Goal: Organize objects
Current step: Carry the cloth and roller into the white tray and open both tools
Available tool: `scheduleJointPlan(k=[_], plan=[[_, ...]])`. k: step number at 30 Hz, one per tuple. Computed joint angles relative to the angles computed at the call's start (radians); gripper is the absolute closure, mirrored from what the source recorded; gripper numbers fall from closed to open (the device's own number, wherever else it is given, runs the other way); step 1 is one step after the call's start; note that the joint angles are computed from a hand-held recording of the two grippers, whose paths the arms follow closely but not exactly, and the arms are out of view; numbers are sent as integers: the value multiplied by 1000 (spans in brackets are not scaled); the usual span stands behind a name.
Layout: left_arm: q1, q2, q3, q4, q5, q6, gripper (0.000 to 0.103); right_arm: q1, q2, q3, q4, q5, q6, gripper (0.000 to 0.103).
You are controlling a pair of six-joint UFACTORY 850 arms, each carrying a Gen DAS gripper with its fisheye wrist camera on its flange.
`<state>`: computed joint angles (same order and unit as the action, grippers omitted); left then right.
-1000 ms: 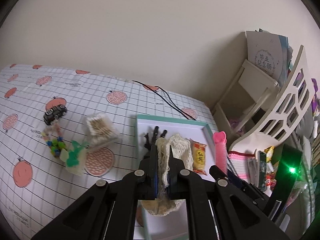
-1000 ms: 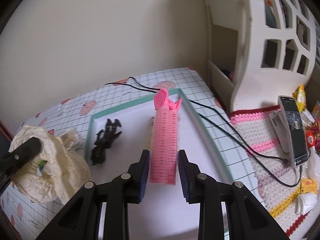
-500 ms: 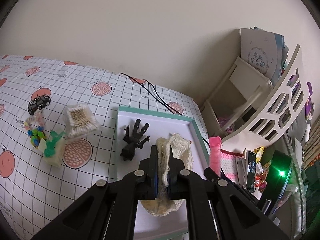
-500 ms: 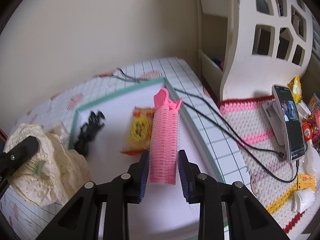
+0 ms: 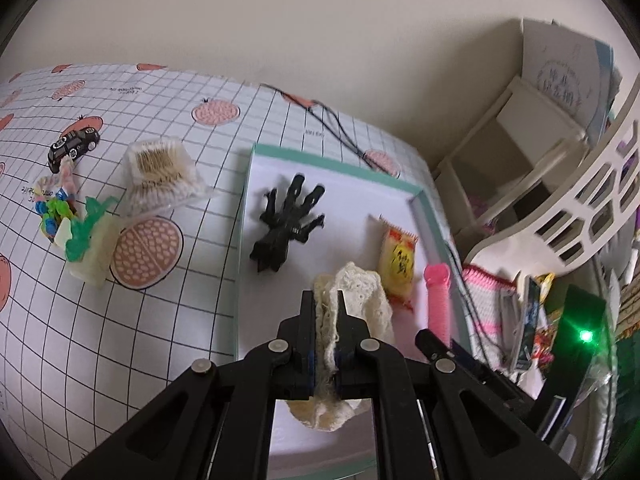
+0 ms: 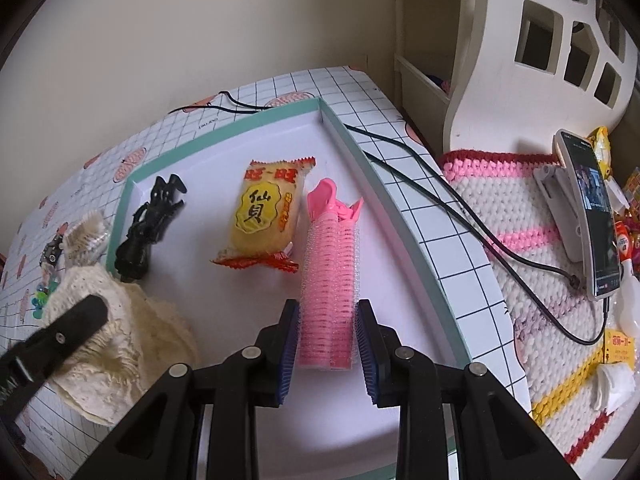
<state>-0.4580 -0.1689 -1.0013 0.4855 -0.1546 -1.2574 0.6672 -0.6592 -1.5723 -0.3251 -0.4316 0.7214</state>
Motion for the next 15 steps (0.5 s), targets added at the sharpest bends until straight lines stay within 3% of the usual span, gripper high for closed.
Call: scheduleJointPlan(k=[15], plan=[[3,-83,-54,-292,-156,331,96,0,-22,-21,42,-41,-59,72]])
